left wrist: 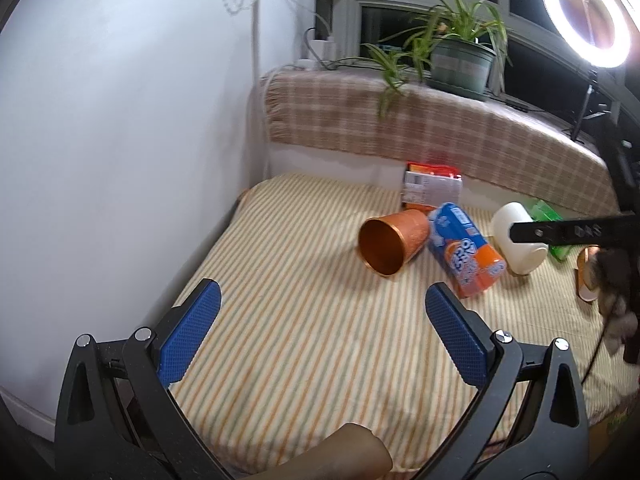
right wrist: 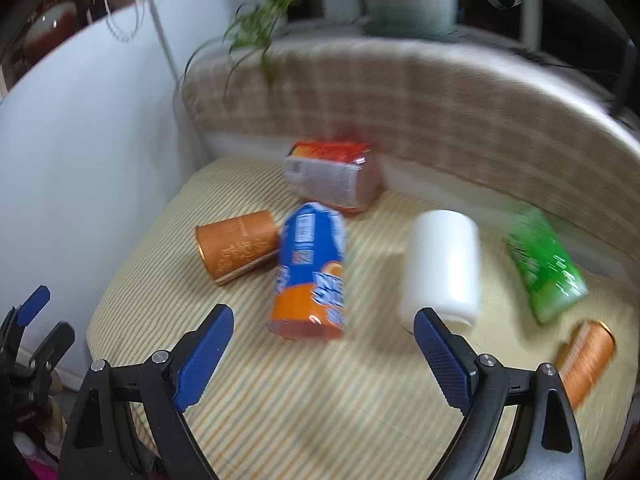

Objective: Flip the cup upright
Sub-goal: 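Grasp the lying blue-and-orange cup around its body with the right gripper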

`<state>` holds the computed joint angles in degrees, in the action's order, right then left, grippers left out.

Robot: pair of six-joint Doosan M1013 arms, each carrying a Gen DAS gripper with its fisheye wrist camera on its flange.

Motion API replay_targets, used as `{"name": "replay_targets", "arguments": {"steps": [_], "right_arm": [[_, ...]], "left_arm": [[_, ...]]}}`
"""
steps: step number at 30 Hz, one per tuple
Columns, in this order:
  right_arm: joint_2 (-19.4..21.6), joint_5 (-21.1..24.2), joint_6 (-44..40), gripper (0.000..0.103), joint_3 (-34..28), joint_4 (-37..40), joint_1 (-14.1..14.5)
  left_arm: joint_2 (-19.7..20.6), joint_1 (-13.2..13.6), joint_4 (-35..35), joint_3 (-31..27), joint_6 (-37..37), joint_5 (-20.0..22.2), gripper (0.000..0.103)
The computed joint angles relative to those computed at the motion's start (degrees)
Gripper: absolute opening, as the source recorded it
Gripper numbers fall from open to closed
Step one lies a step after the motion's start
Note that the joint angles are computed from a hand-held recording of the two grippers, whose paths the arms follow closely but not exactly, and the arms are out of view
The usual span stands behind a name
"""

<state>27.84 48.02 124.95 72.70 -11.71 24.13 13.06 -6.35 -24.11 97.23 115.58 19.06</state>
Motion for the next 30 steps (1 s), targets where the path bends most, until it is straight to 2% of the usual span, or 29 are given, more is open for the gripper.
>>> {"name": "replay_targets", "arguments": {"steps": [6,19,25,27,30], "right_arm": [[5.7,7.7,-7.1,0.086,-7.9,9.7,-2.3],[13.2,18.8,-12.3,0.083,-18.4,12.9,-3.0],[15.1,21.1,-12.6,0.071,-20.2,13.1,-3.3],[15.1,20.9,-13.2,0.065,-19.8,13.3,-3.5],[14.5,19.8,-14.4,0.064,-18.8,14.0,-3.7]], "left_arm": [[0.2,0.9,2.0,0.0,-2.9,0.4,0.103],[0.7,1.5,3.6,-0.5,-5.8,1.7,0.103],[1.0,1.7,4.2,-0.7,-6.8,2.4,0.103],[1.2,1.8,4.9,-0.8,-7.4,2.6,0.103],[1.3,1.6,5.9,-0.8,-8.3,2.9,0.103]]}}
